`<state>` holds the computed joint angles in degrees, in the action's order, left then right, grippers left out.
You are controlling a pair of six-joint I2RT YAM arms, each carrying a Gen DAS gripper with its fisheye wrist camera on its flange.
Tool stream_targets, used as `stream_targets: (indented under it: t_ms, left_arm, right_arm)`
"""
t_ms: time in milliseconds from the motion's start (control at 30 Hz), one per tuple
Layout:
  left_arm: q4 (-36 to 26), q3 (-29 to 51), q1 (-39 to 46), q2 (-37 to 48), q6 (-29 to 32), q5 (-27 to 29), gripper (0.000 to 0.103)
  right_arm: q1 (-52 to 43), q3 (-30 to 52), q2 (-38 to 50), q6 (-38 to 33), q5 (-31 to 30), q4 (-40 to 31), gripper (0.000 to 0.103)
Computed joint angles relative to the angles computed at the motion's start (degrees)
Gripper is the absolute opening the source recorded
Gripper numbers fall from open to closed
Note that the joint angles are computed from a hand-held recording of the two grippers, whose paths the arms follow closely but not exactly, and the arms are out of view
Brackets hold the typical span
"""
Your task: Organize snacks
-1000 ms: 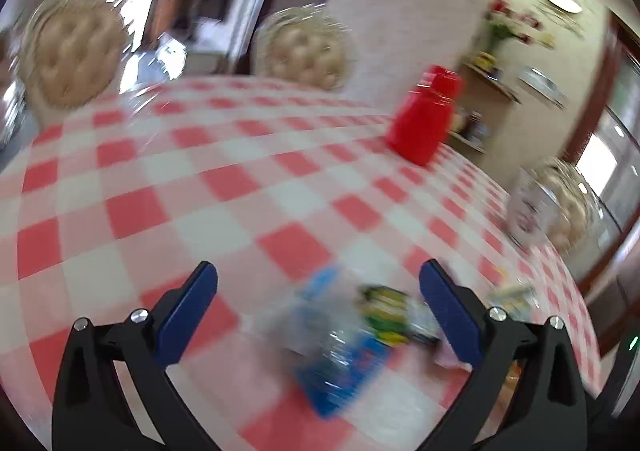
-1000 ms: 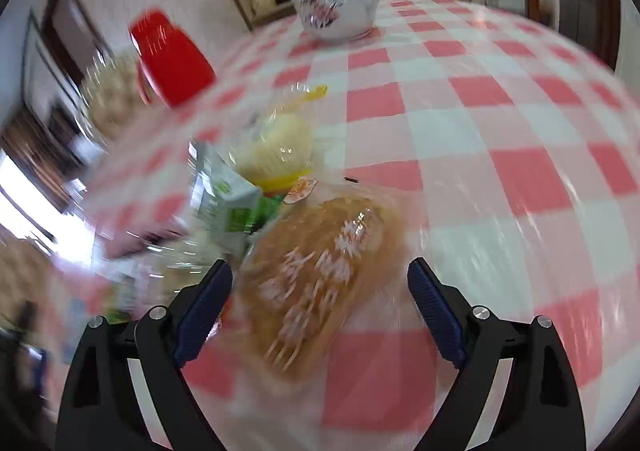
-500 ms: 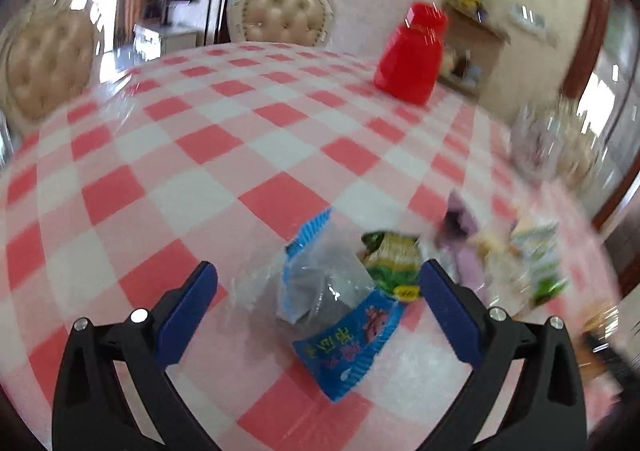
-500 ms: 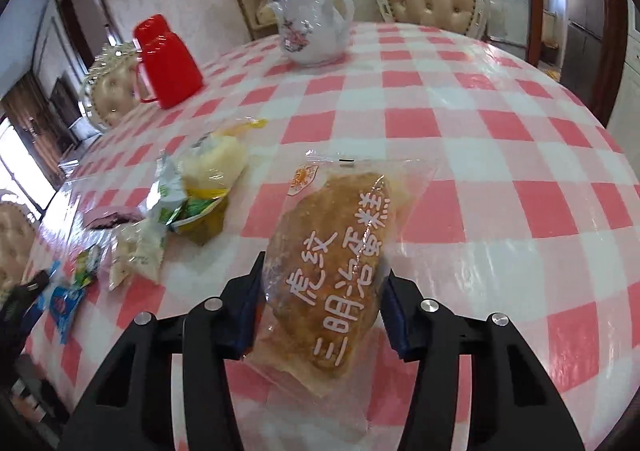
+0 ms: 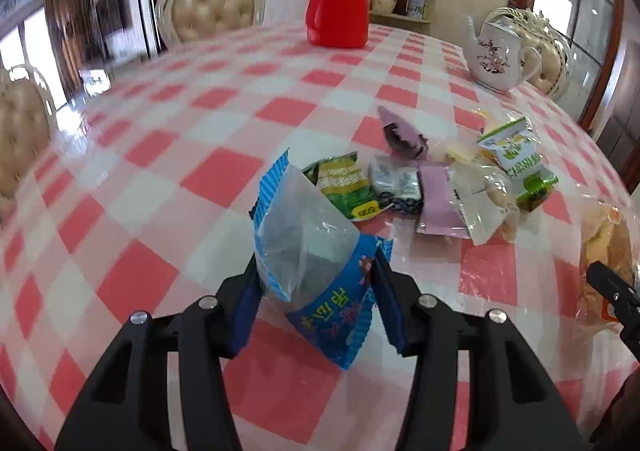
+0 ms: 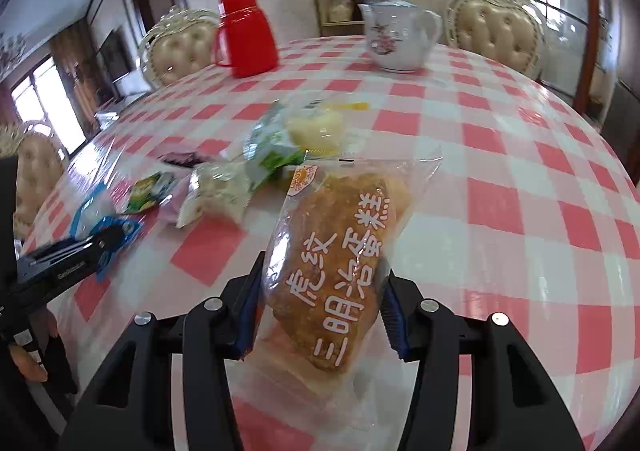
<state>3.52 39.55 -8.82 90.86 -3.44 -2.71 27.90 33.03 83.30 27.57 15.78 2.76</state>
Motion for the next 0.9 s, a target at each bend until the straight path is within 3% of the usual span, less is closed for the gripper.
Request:
stream_targets:
  t_ms: [333, 900]
  left_arm:
    - [3.98, -6.15, -6.94, -9.35, 0.57, -5.85, 0.052]
    - [3.62, -8.42, -11.57, -14.12, 0.61, -8.12, 0.052]
  right_arm:
    - [5.99, 1.04, 1.86, -0.42, 2.64, 0.55, 0.051]
    - [9.42, 0.06, 0.15, 2.10, 5.28, 0.06, 0.051]
